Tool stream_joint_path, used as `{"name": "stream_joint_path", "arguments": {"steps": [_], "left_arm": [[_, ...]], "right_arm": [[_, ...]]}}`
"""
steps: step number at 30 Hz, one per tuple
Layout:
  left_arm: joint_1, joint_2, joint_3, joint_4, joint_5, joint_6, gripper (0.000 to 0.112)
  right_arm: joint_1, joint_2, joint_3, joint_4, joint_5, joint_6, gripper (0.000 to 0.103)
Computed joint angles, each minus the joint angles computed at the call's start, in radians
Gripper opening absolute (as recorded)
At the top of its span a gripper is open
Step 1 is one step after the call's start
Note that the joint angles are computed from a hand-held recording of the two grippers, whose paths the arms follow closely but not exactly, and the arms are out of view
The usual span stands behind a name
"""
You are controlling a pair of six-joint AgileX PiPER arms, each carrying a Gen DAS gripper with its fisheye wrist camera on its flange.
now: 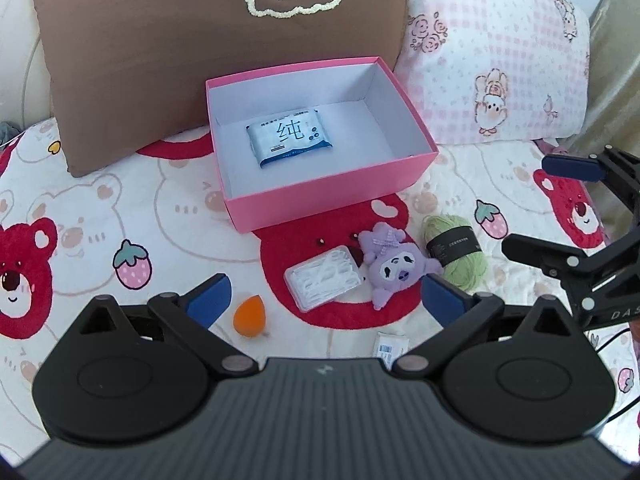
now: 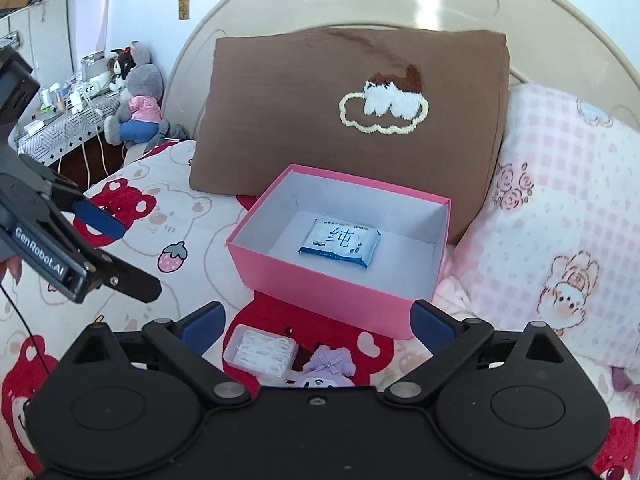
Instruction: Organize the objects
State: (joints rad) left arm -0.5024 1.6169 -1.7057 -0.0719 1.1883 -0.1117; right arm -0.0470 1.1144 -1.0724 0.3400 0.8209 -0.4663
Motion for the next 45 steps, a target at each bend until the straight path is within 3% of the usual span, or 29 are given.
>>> {"name": "stream_joint_path", "arguments": {"steps": [4, 8, 13, 23, 33, 42, 45], "left_arm": [[-0.021, -0.036, 0.025, 0.018, 0.012, 0.007, 0.103], [-0.043, -0.08, 0.07, 0.042, 0.011, 0.007, 0.103], [-0.056, -0.122, 0.131, 0.048, 0.01, 0.007, 0.103], [-0.047, -0.164, 0.274, -0.029, -0.027, 0.026, 0.103], [-0.082, -0.15, 0.352, -0.052, -0.05, 0.025, 0.103], [-0.107, -0.174, 0.468, -0.094, -0.105, 0.007, 0.103], [-0.12, -0.187, 0.52, -0.101, -0.138, -0.011, 0.103]], "right_arm": [[-0.023, -0.027, 0.0, 0.031, 0.069, -0.029, 0.1], [-0.031, -0.025, -0.017, 0.051, 0.212, -0.122, 0.1], [-0.054, -0.065, 0.047, 0.1, 0.246, -0.196, 0.1], [-0.081, -0.095, 0.129, 0.158, 0.254, -0.343, 0.1], [0.02, -0.073, 0.184, 0.092, 0.254, -0.37, 0.1], [0.106, -0.117, 0.282, 0.057, 0.178, -0.354, 0.1], [0.093, -0.139, 0.362, 0.098, 0.105, -0.345, 0.1]]}}
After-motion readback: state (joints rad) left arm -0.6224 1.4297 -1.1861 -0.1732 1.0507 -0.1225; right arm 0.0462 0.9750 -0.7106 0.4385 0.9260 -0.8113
